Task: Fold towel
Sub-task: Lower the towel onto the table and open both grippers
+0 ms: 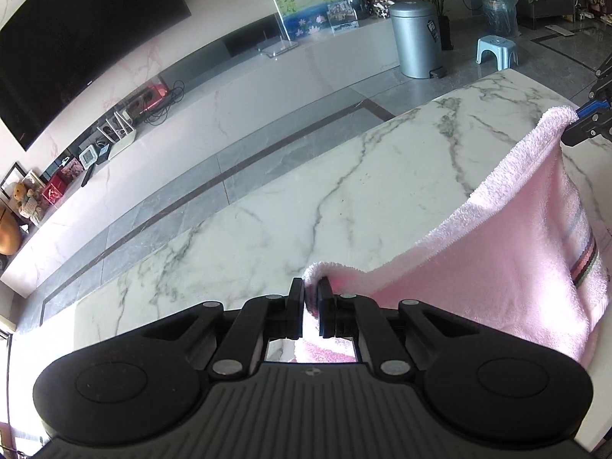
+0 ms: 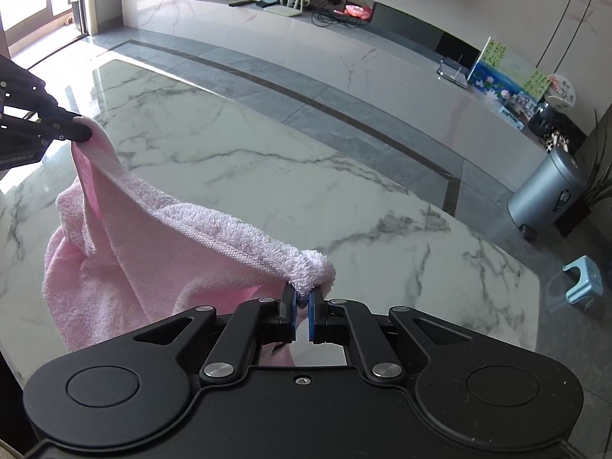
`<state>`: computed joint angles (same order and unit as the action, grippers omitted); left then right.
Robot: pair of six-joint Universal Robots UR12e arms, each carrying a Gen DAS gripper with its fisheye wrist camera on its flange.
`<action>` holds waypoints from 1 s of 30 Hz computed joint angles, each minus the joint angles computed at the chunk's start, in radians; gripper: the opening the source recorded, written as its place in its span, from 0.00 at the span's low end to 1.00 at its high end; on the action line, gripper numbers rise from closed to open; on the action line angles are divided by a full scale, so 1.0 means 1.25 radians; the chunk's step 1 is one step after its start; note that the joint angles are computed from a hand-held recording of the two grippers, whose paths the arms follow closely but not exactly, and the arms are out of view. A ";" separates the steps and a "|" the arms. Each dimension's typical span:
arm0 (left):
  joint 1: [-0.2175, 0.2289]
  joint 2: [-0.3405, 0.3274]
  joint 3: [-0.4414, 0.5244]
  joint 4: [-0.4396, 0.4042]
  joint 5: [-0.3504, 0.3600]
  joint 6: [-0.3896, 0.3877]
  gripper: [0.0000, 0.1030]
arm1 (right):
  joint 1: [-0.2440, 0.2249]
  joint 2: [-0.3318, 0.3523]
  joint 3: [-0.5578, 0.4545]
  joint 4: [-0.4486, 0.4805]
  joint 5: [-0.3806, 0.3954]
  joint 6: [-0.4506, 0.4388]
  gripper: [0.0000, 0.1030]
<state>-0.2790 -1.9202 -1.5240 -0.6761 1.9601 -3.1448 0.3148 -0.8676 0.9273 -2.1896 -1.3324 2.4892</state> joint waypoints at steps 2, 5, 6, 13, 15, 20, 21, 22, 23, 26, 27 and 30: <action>0.003 -0.008 0.006 -0.011 0.005 -0.011 0.17 | 0.001 0.021 -0.026 0.016 0.006 0.022 0.10; 0.006 -0.015 0.008 -0.024 0.016 -0.036 0.39 | 0.000 0.042 -0.053 0.045 0.011 0.062 0.29; 0.008 -0.015 0.007 -0.030 0.016 -0.045 0.43 | -0.002 0.045 -0.058 0.052 0.013 0.074 0.34; 0.019 0.009 -0.031 -0.002 -0.005 -0.088 0.61 | -0.015 0.040 -0.051 0.112 0.025 0.100 0.34; 0.021 0.023 -0.050 0.019 -0.020 -0.088 0.67 | -0.023 0.032 -0.041 0.137 0.049 0.114 0.36; 0.020 0.049 -0.082 0.046 -0.028 -0.064 0.73 | -0.036 -0.014 0.030 0.155 0.103 0.091 0.38; 0.020 0.055 -0.088 0.049 -0.030 -0.061 0.73 | -0.037 -0.025 0.047 0.158 0.112 0.080 0.38; 0.020 0.059 -0.093 0.053 -0.034 -0.057 0.73 | -0.038 -0.036 0.063 0.163 0.120 0.068 0.38; 0.020 0.066 -0.102 0.063 -0.045 -0.049 0.73 | -0.038 -0.043 0.074 0.166 0.126 0.059 0.39; 0.016 0.081 -0.119 0.066 -0.071 -0.001 0.73 | -0.036 -0.067 0.113 0.168 0.137 0.030 0.42; 0.014 0.084 -0.123 0.056 -0.080 0.015 0.73 | -0.035 -0.074 0.125 0.164 0.137 0.024 0.43; 0.012 0.089 -0.140 0.051 -0.118 0.039 0.73 | -0.031 -0.084 0.150 0.155 0.127 0.017 0.45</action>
